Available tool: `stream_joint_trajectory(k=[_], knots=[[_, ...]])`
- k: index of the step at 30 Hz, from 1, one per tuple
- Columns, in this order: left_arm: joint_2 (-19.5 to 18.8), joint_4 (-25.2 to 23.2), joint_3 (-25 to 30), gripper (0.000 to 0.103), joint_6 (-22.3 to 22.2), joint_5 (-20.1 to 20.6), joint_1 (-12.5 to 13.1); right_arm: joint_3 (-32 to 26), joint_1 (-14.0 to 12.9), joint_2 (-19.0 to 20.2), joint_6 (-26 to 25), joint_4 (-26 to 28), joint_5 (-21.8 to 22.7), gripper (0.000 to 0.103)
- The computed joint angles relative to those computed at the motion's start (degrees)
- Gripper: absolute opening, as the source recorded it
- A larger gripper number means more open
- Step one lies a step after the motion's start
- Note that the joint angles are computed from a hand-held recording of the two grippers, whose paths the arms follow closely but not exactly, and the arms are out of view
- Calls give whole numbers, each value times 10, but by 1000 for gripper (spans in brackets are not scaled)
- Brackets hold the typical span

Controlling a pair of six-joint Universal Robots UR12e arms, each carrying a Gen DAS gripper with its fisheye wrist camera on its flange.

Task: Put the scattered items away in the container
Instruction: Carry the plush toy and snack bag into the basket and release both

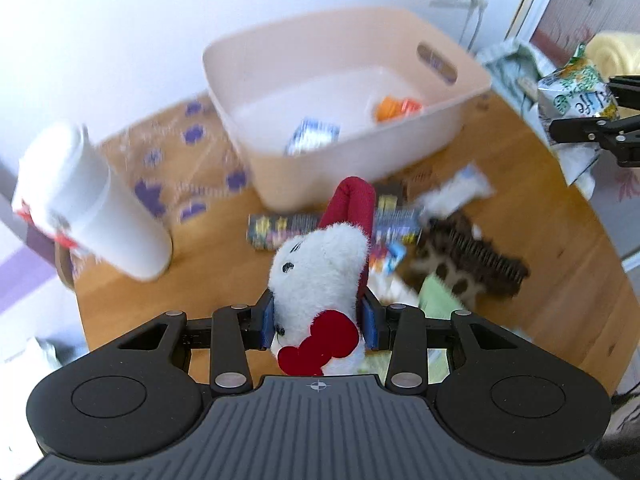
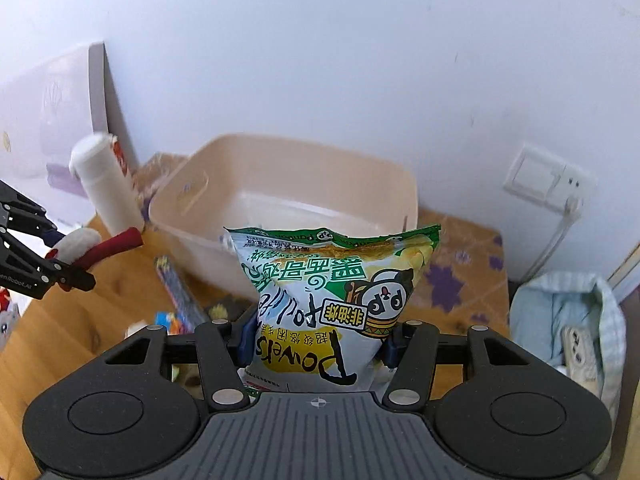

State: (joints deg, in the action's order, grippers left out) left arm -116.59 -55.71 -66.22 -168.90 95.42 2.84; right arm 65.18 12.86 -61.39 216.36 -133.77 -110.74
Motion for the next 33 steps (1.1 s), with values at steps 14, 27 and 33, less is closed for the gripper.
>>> stream_joint_trajectory(k=[14, 27, 33], knots=[[-62, 33, 122, 41, 30, 33, -16, -53, -29, 22, -1, 20, -20, 53], [-163, -7, 274, 41, 54, 47, -20, -124, -66, 74, 50, 77, 45, 53], [-203, -53, 330, 42, 34, 52, -21, -168, -72, 108, 29, 125, 65, 53]])
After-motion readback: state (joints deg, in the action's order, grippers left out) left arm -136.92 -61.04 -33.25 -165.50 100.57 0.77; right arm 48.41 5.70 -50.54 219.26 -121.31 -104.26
